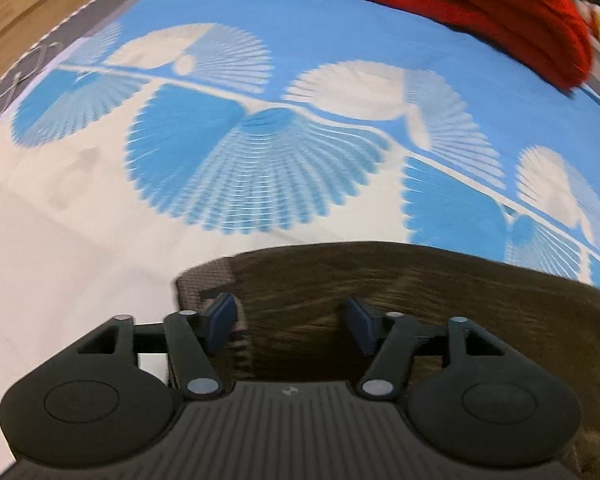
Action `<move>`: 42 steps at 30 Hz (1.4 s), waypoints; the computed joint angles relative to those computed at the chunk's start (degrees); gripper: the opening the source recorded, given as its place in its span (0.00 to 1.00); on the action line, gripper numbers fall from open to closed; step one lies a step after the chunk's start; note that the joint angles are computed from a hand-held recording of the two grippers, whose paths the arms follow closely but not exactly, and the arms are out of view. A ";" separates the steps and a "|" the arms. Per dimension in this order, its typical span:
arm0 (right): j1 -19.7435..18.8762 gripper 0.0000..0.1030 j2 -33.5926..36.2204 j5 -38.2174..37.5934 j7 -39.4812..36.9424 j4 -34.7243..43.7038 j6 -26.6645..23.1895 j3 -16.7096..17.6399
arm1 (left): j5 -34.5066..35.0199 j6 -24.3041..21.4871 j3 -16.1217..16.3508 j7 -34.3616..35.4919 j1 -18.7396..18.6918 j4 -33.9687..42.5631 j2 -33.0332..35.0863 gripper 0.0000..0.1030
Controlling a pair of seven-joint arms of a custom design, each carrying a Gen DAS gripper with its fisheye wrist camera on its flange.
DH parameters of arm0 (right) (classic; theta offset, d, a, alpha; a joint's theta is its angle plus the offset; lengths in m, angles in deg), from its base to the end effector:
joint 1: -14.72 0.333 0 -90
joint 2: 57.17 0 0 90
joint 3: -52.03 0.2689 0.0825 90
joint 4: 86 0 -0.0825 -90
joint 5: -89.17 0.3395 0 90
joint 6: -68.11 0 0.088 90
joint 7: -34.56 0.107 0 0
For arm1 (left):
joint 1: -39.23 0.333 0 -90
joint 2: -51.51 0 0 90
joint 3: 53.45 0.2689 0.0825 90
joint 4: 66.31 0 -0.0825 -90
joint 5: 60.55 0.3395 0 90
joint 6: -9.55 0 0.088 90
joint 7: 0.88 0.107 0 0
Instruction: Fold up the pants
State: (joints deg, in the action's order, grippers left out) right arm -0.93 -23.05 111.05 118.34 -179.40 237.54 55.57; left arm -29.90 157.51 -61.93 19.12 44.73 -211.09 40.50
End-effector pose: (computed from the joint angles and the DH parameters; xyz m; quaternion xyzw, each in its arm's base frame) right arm 0.6506 -0.1728 0.3431 -0.4840 0.7943 -0.2168 0.2964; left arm 0.4407 -0.0314 0.3523 -0.8949 0.3917 -0.0871 0.1953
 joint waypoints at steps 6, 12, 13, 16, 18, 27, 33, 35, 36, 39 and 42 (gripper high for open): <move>0.64 0.56 4.19 6.59 0.18 5.84 -13.01 3.83 | -0.33 -1.85 0.61 -1.43 0.93 -0.94 0.01 0.80; 8.81 0.65 8.58 -0.04 11.93 10.94 -15.02 -3.11 | -0.76 0.30 1.91 -0.10 1.66 -1.54 2.61 0.81; 10.23 0.65 9.58 -2.50 13.29 12.24 -14.93 -4.41 | -0.57 1.13 2.19 -0.15 1.90 -1.78 3.03 0.82; 13.72 0.53 14.56 -10.53 17.15 18.66 -15.55 -8.41 | 1.66 5.07 2.62 -1.22 2.82 -2.64 4.05 0.74; 17.86 0.26 15.73 -17.35 21.98 19.26 -15.00 -13.79 | 4.05 4.96 2.36 -1.62 2.99 -1.73 4.79 0.64; 11.09 0.05 17.13 -15.39 32.75 14.87 7.16 -8.38 | 17.42 13.68 2.75 -9.16 4.28 -1.24 5.43 0.44; -2.01 0.24 22.86 -11.61 21.17 26.26 -5.13 7.32 | 18.68 12.00 3.05 -9.57 3.15 0.52 6.72 0.45; -2.92 0.35 20.39 -10.39 17.92 22.53 -3.19 7.34 | 17.05 11.44 3.16 -9.43 2.82 0.56 6.52 0.45; -2.21 0.35 18.69 -10.50 17.63 20.61 -2.55 5.53 | 16.37 10.17 2.97 -9.06 2.54 0.89 6.55 0.45; -3.18 0.35 13.97 -7.95 15.26 14.51 0.38 4.38 | 16.34 6.72 2.37 -8.70 1.64 1.21 6.03 0.45; -1.54 0.38 8.13 -6.43 16.14 6.14 5.20 -0.88 | 15.19 5.66 2.25 -7.95 1.11 0.68 4.71 0.47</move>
